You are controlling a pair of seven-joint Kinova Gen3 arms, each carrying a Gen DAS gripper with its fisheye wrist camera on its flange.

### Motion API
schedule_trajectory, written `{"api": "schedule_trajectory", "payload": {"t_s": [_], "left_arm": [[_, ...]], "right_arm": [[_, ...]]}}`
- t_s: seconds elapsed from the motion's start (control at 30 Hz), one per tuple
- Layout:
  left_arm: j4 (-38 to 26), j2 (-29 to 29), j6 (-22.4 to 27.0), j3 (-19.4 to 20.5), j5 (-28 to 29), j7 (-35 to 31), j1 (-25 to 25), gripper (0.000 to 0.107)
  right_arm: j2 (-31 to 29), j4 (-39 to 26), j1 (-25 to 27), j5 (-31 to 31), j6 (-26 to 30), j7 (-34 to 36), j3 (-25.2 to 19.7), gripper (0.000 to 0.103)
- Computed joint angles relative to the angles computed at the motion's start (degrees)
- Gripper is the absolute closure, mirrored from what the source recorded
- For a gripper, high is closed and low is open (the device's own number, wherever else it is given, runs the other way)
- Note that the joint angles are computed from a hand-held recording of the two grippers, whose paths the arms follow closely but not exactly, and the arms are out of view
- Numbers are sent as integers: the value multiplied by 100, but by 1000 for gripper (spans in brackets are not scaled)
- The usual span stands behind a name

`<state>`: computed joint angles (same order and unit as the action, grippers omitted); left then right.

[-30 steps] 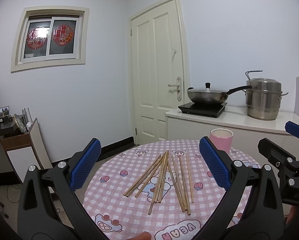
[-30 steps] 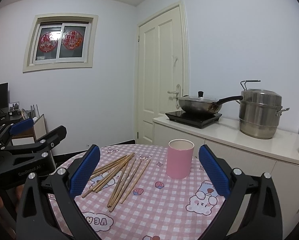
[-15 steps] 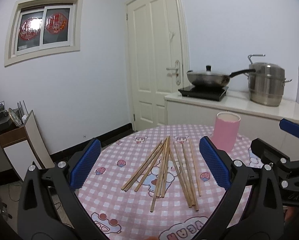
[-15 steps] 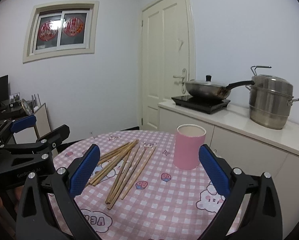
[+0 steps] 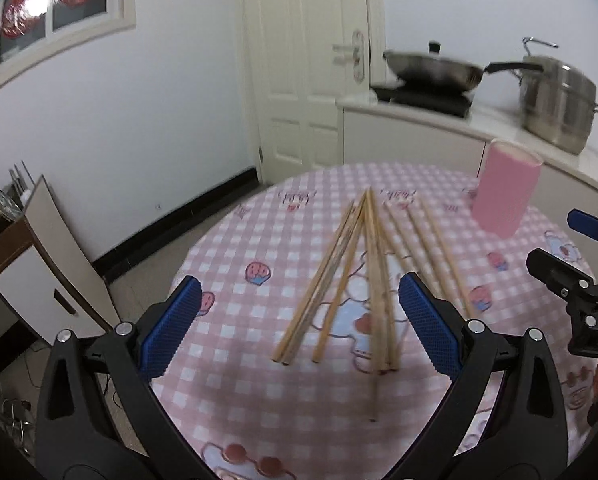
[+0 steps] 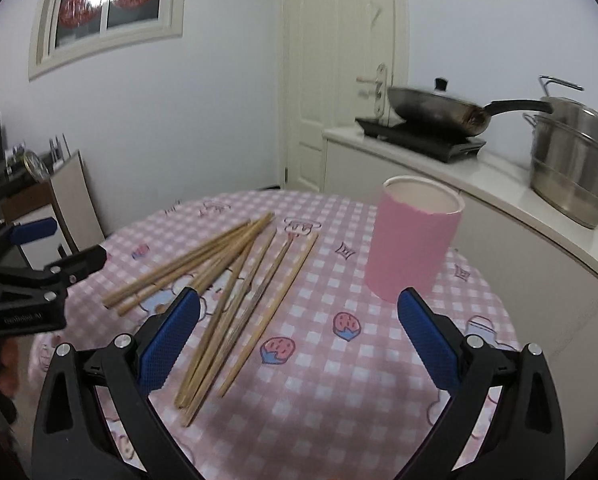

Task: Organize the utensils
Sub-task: 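Lower the left tool onto one chopstick and close it while the right tool grasps another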

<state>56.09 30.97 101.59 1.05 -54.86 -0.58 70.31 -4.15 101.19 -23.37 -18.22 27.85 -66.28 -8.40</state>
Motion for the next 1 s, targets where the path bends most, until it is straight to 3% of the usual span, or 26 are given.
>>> {"api": "schedule_trajectory", "payload": {"t_s": [0.07, 0.2, 0.33, 0.43, 0.53, 0.63, 0.73, 1.0], "left_arm": [[365, -255, -316, 75, 223, 86, -221, 11], [817, -603, -841, 258, 471, 41, -717, 11], [917, -727, -1264, 388, 805, -498, -1339, 11], [993, -825, -1861, 457, 1258, -987, -1858, 24], [969, -849, -2330, 491, 1797, -1460, -2356, 29], [698, -683, -2415, 511, 2138, -2050, -2657, 37], [333, -455, -2199, 357, 2416, -2499, -2755, 49], [-244, -40, -2125, 132, 2967, -3283, -3046, 50]], "right_arm": [[214, -157, 9, 466, 36, -400, -174, 9], [725, -650, -787, 1398, 376, -1095, 334, 25], [1216, -1211, -507, 2204, 767, -1683, -171, 33], [1586, -1705, -543, 2306, 1183, -1757, -156, 39], [1882, -2143, -591, 2309, 1536, -1739, -111, 41], [2084, -2434, -677, 2369, 1741, -1769, -59, 43], [2290, -2730, -724, 2345, 1987, -1781, -24, 48], [2625, -3183, -976, 2600, 2309, -1952, 117, 52]]}}
